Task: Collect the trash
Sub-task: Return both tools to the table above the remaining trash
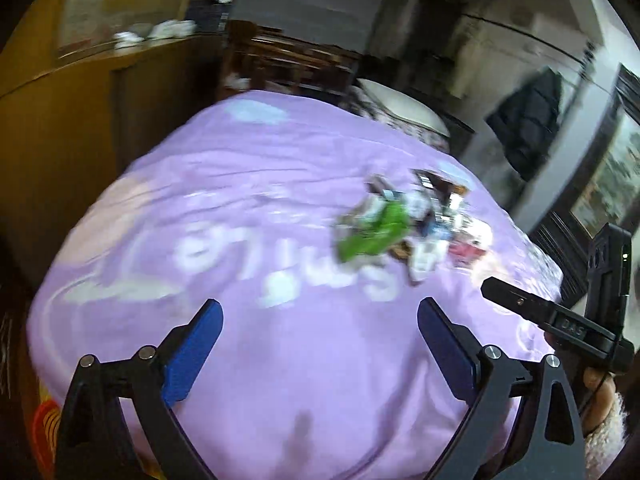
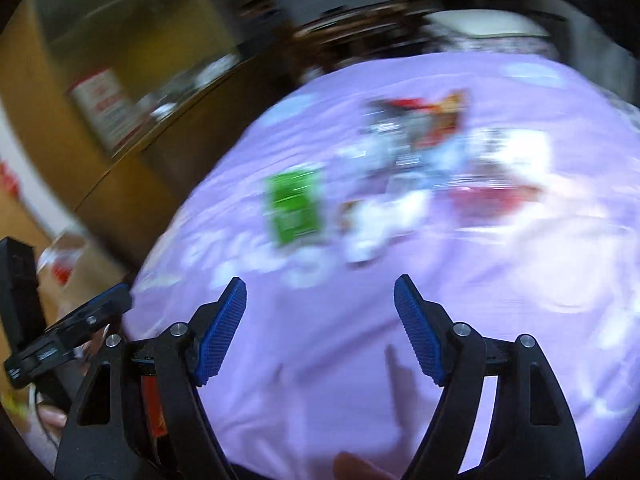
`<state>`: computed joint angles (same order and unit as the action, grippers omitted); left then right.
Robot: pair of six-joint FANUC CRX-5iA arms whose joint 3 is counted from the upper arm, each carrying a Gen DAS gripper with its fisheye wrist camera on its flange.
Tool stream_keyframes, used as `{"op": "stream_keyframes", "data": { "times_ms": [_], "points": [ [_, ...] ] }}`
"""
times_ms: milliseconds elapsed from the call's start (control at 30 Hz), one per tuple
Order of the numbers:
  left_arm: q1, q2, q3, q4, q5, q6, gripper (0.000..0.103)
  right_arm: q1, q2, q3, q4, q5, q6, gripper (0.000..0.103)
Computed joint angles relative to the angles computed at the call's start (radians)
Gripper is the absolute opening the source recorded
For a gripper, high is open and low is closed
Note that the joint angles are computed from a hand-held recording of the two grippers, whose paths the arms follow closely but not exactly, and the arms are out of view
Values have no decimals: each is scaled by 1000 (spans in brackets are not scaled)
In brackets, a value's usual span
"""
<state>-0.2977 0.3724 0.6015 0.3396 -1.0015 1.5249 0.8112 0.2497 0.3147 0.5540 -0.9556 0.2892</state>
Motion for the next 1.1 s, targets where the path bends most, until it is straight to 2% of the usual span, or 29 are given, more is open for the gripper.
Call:
{"op": "stream_keyframes", "data": {
  "times_ms": [167, 333, 700, 900, 967, 1067, 1100],
  "points": [
    [-62, 115, 175, -9, -53, -19, 96, -46, -48, -94, 70, -10, -117, 77],
    [-89, 191, 299, -34, -98, -23, 97, -101, -47, -114, 43, 4, -110, 77],
    [-82, 346, 557, -95, -243, 60, 97, -196, 89, 45, -89, 16, 44, 77],
    [-73, 388, 614, -102, -277, 82, 97, -205, 89, 10, -50, 59, -2, 76],
    [-74, 404, 637, -106, -292, 84, 97, -207, 81, -9, -38, 75, -23, 72],
    [-74, 414, 648, -102, -301, 83, 97, -207, 66, -37, -13, 85, -61, 52],
    [-75, 422, 660, -102, -307, 84, 97, -208, 56, -53, -8, 97, -73, 42]
  ]
}}
